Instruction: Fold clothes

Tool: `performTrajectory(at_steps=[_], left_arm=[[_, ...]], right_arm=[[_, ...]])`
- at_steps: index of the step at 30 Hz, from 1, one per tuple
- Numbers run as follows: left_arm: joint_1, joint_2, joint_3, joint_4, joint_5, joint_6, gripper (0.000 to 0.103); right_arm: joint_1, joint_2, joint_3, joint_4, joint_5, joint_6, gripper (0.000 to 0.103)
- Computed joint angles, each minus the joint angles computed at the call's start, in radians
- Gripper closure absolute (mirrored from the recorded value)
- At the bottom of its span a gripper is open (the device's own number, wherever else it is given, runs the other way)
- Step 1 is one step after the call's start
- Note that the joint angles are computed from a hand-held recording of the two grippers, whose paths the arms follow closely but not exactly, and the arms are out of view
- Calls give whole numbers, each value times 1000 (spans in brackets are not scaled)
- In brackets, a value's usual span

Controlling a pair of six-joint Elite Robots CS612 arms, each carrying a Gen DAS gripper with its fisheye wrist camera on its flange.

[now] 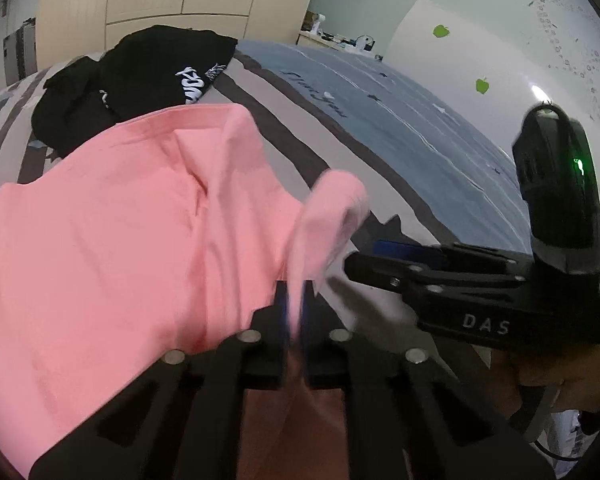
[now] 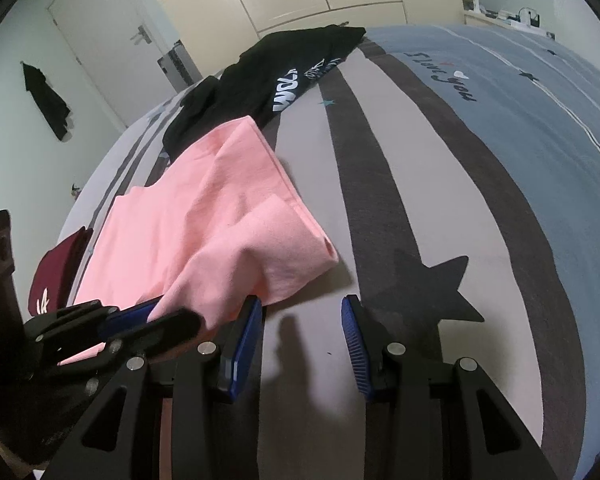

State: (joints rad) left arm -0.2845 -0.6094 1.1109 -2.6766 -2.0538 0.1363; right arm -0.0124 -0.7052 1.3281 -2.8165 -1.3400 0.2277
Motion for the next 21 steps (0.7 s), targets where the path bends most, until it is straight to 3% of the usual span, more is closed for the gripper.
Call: performTrajectory(at_steps=[5,12,15,17,21], left_arm=[[42,23,-66,-47,39,-146,100],[119,94,-243,13,218,-269,100],[139,123,-300,79,269,-285,101],[141,133,-313,112,283,-255,101],[151,166,-356,157,240,-263,101]], right_arm=[[3,0,-3,-12,9,-4,65],[29,42,-100,28,23,-28,65],[46,82,-190,79,4,-53,65],[56,113,-254,126,-18,-64,65],[62,175,-374,217,-27,-32,65]])
